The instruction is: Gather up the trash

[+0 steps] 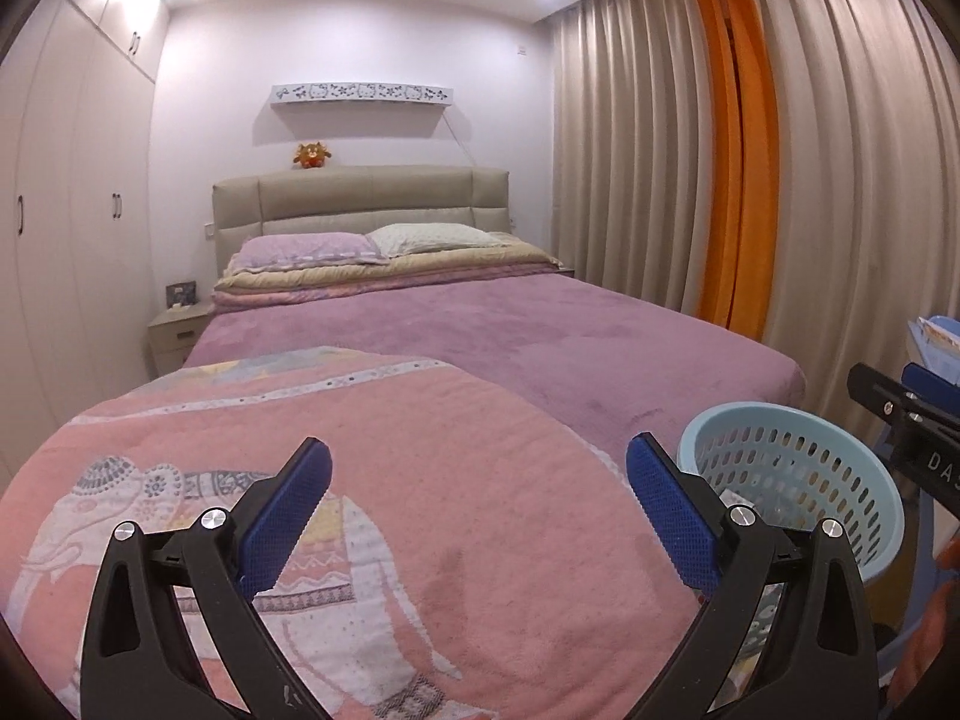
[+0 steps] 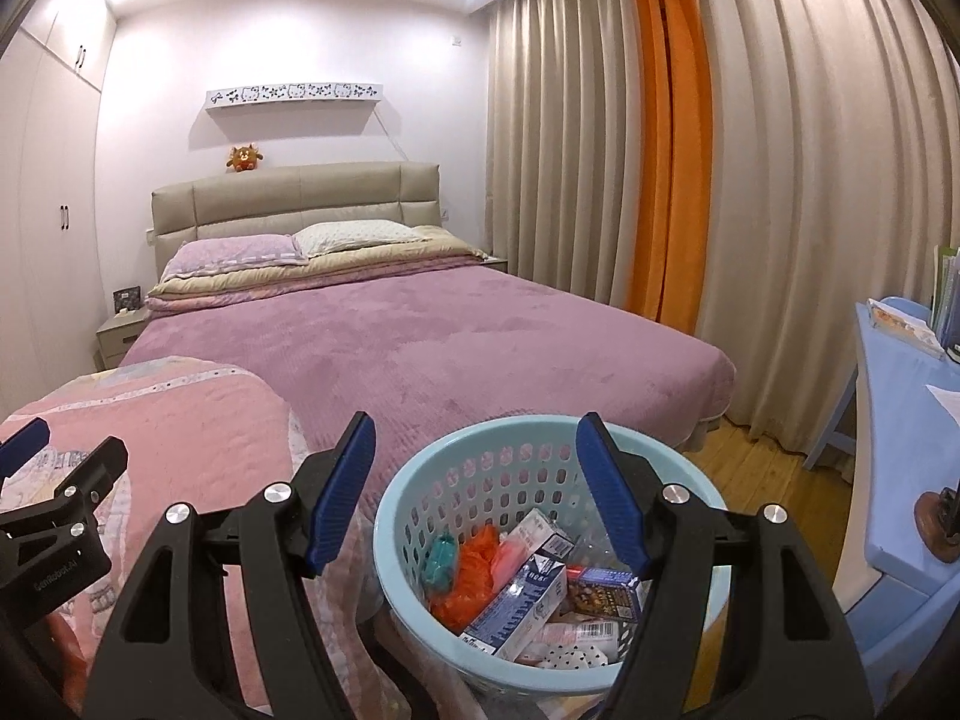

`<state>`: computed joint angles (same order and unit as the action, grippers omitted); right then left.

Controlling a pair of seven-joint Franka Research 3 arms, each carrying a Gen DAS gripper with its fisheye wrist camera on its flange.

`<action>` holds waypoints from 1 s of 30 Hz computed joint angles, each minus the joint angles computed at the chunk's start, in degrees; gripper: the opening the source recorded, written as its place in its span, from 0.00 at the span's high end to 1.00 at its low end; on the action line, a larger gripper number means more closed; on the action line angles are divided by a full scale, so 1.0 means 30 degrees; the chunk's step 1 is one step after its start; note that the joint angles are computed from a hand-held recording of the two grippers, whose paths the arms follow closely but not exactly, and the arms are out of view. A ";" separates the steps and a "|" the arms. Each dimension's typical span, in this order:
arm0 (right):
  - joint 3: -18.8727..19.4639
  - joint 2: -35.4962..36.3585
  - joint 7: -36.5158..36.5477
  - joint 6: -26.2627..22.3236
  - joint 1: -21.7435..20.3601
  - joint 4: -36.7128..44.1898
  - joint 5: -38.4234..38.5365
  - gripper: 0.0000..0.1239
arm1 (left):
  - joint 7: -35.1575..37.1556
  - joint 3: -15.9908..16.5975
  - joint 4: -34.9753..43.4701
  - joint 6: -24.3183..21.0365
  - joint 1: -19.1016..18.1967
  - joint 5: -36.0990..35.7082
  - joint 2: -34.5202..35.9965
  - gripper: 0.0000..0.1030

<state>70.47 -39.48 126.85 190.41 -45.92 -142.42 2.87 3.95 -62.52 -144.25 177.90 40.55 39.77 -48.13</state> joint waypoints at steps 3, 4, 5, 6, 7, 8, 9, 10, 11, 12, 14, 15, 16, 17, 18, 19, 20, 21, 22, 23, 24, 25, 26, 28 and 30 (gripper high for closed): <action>-0.0056 0.0336 -0.0044 0.0070 0.0028 -0.0051 -0.0047 0.45 | -0.0062 0.0081 -0.0082 0.0122 -0.0008 -0.0018 0.0115 0.07; -0.0088 0.0397 -0.0047 0.0026 0.0070 -0.0063 -0.0027 0.45 | -0.0054 0.0118 -0.0109 0.0161 -0.0027 -0.0029 0.0186 0.07; -0.0105 0.0426 -0.0050 0.0029 0.0109 -0.0095 -0.0019 0.45 | -0.0040 0.0170 -0.0148 0.0241 -0.0045 -0.0030 0.0242 0.07; -0.0188 0.0521 -0.0072 0.0029 0.0185 -0.0106 -0.0018 0.45 | -0.0026 0.0215 -0.0176 0.0282 -0.0071 -0.0046 0.0266 0.07; -0.0164 0.0549 -0.0082 0.0066 0.0148 -0.0116 -0.0016 0.45 | -0.0011 0.0271 -0.0217 0.0319 -0.0106 -0.0063 0.0274 0.07; -0.0136 0.0533 -0.0076 0.0077 0.0136 -0.0136 0.0006 0.45 | 0.0014 0.0318 -0.0252 0.0348 -0.0136 -0.0077 0.0279 0.07; -0.0170 0.0530 -0.0098 0.0036 0.0180 -0.0137 0.0011 0.45 | 0.0048 0.0345 -0.0259 0.0351 -0.0154 -0.0090 0.0297 0.07; -0.0155 0.0502 -0.0089 0.0055 0.0199 -0.0160 0.0027 0.44 | 0.0069 0.0353 -0.0264 0.0350 -0.0162 -0.0105 0.0300 0.07; -0.0145 0.0489 -0.0087 0.0063 0.0183 -0.0151 0.0037 0.44 | 0.0088 0.0365 -0.0270 0.0336 -0.0176 -0.0121 0.0305 0.07; -0.0141 0.0469 -0.0094 0.0043 0.0178 -0.0142 0.0040 0.44 | 0.0084 0.0340 -0.0260 0.0337 -0.0158 -0.0137 0.0296 0.07; -0.0103 0.0410 -0.0098 0.0037 0.0134 -0.0127 0.0033 0.44 | 0.0114 0.0362 -0.0268 0.0312 -0.0192 -0.0161 0.0333 0.07; -0.0080 0.0407 -0.0094 0.0065 0.0115 -0.0116 0.0032 0.43 | 0.0105 0.0364 -0.0287 0.0325 -0.0204 -0.0173 0.0333 0.07; -0.0060 0.0396 -0.0091 0.0083 0.0095 -0.0106 0.0036 0.43 | 0.0105 0.0386 -0.0308 0.0336 -0.0227 -0.0184 0.0336 0.07; -0.0034 0.0376 -0.0090 0.0082 0.0070 -0.0095 0.0039 0.43 | 0.0105 0.0402 -0.0340 0.0339 -0.0258 -0.0195 0.0337 0.07; 0.0003 0.0345 -0.0070 0.0082 0.0051 -0.0094 0.0055 0.43 | 0.0113 0.0375 -0.0306 0.0296 -0.0255 -0.0209 0.0378 0.07; -0.0017 0.0379 -0.0075 0.0056 0.0074 -0.0085 0.0051 0.43 | 0.0122 0.0398 -0.0316 0.0286 -0.0280 -0.0208 0.0394 0.07; -0.0018 0.0379 -0.0072 0.0056 0.0074 -0.0085 0.0048 0.42 | 0.0118 0.0407 -0.0322 0.0313 -0.0275 -0.0198 0.0383 0.07; -0.0017 0.0358 -0.0062 0.0022 0.0081 -0.0088 0.0053 0.42 | 0.0125 0.0408 -0.0318 0.0312 -0.0273 -0.0195 0.0391 0.07; -0.0040 0.0386 -0.0066 -0.0019 0.0113 -0.0082 0.0040 0.42 | 0.0127 0.0413 -0.0325 0.0295 -0.0286 -0.0195 0.0385 0.07; -0.0052 0.0436 -0.0076 -0.0046 0.0117 -0.0060 0.0013 0.42 | 0.0131 0.0411 -0.0313 0.0289 -0.0282 -0.0192 0.0400 0.07; -0.0073 0.0443 -0.0065 -0.0104 0.0143 -0.0042 0.0007 0.42 | 0.0129 0.0412 -0.0313 0.0288 -0.0282 -0.0189 0.0401 0.07; -0.0094 0.0448 -0.0051 -0.0131 0.0172 -0.0041 -0.0004 0.42 | 0.0126 0.0413 -0.0313 0.0288 -0.0282 -0.0186 0.0402 0.07; -0.0102 0.0432 -0.0032 -0.0164 0.0186 -0.0038 -0.0016 0.41 | 0.0125 0.0421 -0.0311 0.0274 -0.0293 -0.0188 0.0414 0.07; -0.0127 0.0423 -0.0012 -0.0211 0.0213 -0.0037 -0.0058 0.41 | 0.0114 0.0426 -0.0318 0.0267 -0.0304 -0.0185 0.0439 0.07; -0.0113 0.0376 0.0036 -0.0266 0.0207 -0.0028 -0.0089 0.41 | 0.0079 0.0416 -0.0339 0.0302 -0.0299 -0.0189 0.0459 0.07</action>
